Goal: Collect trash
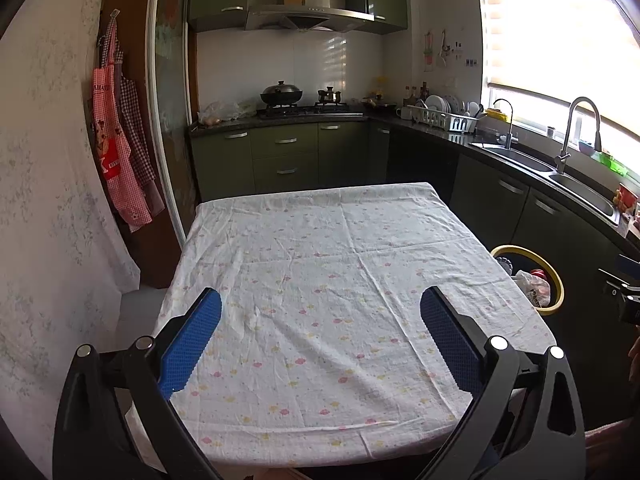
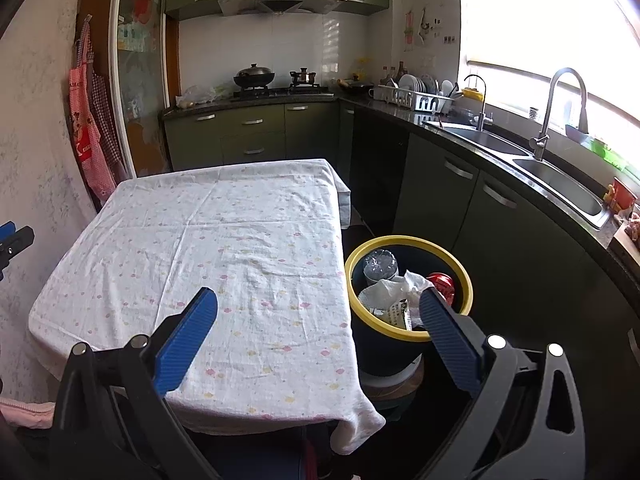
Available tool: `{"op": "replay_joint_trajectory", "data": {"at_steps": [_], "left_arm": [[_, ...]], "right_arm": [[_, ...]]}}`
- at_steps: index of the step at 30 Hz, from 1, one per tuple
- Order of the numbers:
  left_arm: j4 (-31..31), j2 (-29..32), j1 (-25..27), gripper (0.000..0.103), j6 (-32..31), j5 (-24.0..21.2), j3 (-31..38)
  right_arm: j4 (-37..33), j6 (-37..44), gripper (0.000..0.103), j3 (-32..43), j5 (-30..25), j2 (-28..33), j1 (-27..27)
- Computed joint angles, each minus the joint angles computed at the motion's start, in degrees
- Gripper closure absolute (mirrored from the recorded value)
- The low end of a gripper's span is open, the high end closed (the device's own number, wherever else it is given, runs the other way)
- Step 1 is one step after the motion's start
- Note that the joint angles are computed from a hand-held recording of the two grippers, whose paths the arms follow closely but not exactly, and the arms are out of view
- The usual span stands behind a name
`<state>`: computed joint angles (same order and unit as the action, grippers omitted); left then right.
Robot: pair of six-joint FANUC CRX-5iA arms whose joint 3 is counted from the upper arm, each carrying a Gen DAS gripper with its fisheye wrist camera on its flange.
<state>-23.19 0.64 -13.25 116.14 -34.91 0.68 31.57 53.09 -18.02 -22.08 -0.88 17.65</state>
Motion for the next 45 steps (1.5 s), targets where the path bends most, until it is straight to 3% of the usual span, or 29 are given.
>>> {"op": "replay_joint_trajectory", "data": {"at_steps": [45], "left_arm": [[1.32,0.42,0.25,0.005,-2.33,0.10,-0.23]], "right_arm": [[-0.16,0.14,0.007,0.31,-0.22,0.19,-0.09]]}}
